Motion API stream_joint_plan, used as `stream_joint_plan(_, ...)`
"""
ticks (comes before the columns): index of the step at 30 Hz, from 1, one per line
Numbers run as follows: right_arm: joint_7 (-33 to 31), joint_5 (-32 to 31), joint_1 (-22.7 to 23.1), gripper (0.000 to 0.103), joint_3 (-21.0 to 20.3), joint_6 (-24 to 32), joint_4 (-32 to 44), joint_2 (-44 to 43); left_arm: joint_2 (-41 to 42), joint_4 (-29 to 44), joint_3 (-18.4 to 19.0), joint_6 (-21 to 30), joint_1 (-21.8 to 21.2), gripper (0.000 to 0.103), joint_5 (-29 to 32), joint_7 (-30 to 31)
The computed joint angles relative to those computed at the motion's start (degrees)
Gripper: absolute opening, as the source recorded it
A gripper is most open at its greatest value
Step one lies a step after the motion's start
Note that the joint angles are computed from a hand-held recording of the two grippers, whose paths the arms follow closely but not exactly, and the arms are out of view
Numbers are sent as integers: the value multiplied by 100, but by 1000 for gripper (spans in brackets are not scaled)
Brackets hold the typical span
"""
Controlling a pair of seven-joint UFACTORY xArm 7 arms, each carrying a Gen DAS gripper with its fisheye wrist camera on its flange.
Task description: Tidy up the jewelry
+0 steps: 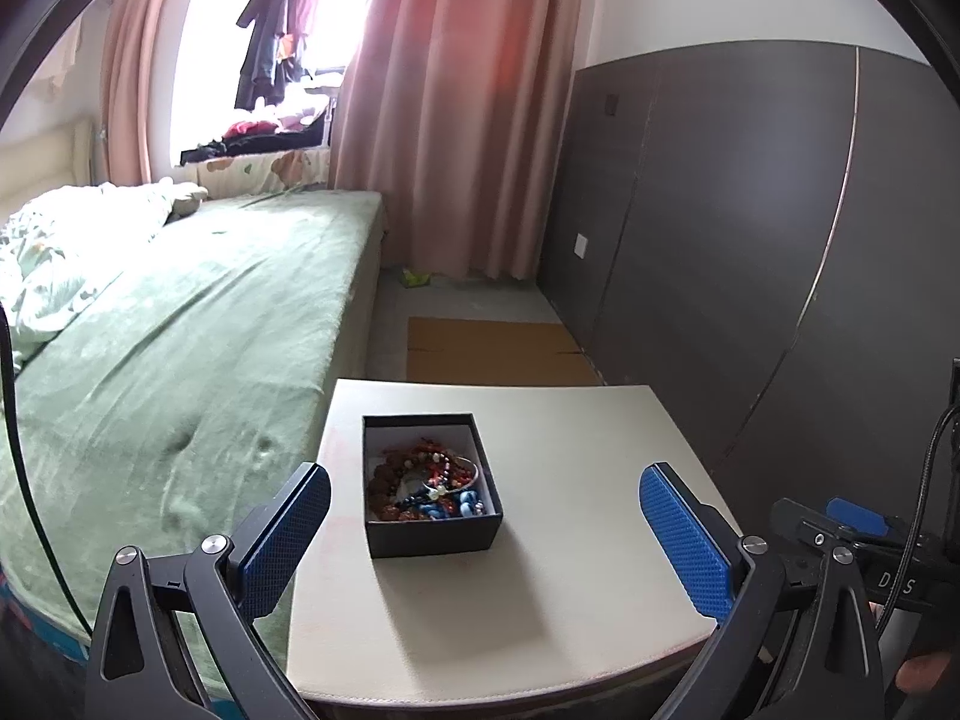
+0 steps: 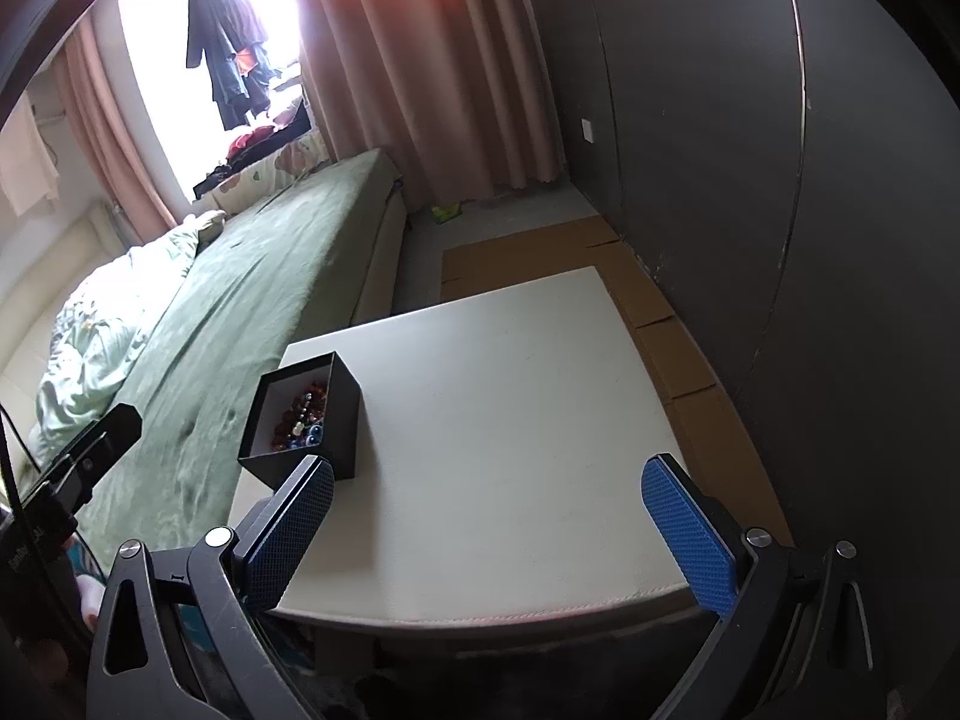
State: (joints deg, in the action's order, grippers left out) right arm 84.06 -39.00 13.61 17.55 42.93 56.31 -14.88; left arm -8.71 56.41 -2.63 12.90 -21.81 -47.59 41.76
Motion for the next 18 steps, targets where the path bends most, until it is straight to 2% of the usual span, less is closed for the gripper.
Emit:
stream_joint_plan(7,-15,-6,-10,103,11,-15,-4,-85,27,-3,-64,-83,1,103,214,-180)
stream_joint_plan(18,-42,173,-114,103,40,-164,-171,-231,-2,-57,-43,-122,-78,103,156,-70)
